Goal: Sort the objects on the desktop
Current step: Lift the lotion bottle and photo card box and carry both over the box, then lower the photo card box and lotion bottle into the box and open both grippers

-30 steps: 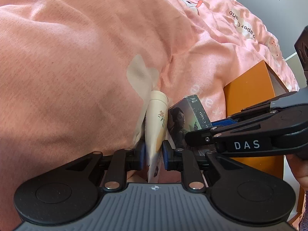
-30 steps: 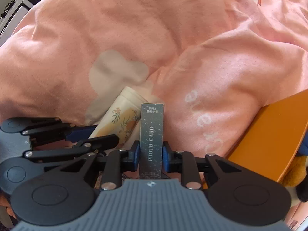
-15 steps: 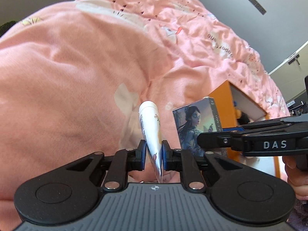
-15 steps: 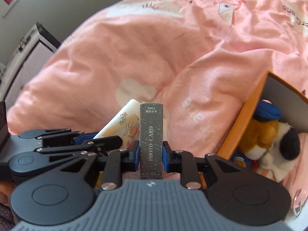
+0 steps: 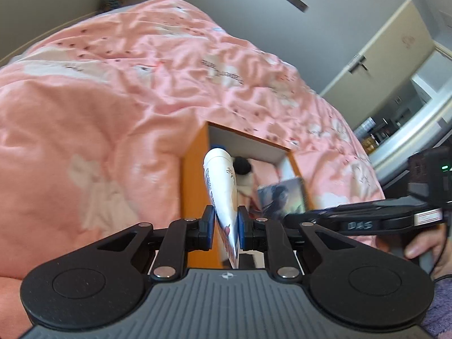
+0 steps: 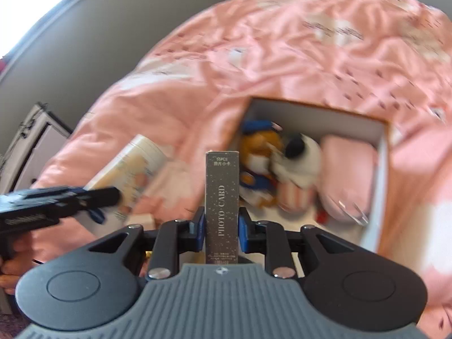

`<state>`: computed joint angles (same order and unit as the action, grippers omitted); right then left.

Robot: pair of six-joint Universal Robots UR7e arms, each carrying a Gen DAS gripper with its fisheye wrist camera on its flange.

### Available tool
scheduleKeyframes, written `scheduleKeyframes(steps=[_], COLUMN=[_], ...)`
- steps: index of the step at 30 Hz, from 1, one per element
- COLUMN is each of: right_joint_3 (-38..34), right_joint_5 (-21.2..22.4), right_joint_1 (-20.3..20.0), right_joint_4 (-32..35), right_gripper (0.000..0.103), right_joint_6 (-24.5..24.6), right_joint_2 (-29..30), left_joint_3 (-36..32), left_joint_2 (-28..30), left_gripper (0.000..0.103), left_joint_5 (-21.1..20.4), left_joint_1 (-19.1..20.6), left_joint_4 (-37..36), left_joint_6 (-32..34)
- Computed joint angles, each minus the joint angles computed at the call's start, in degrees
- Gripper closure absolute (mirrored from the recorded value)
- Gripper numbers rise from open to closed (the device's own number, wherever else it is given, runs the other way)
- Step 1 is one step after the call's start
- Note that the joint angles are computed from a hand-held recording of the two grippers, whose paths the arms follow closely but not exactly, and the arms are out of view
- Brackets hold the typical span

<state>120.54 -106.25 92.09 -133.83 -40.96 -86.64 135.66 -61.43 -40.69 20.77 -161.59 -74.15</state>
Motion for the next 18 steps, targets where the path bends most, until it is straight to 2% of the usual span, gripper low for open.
scheduleKeyframes(steps=[4,7,10,18], right_joint_3=[0.6,0.3,-0.6,-1.7], right_joint_5=[-5.7,-8.4,-9.4,-10.3], right_joint_1=[-3.3,-5.7,-7.2,-7.9], right_joint_4=[-2.0,-0.5,1.9,5.8], right_gripper=[0.078,0.078,0.078,0.078], right_joint_6=[1.6,3.8,6.4,8.8], right_joint_2=[1.6,3.7,6.0,9.0], left_joint_3=[-3.1,-4.6,-5.8,-9.3], left_joint_2=[4.0,5.8,6.7,8.1], left_gripper=[0.085,0.085,0.085,0.085], left_joint_5=[-2.1,-3.4,-4.3,-7.2], left_joint_1=[1.8,2.9,3.8,6.2], left_joint_4=[-3.7,-4.3,-3.5,1.5], left_joint_6=[5.9,7.6,8.5,11.1])
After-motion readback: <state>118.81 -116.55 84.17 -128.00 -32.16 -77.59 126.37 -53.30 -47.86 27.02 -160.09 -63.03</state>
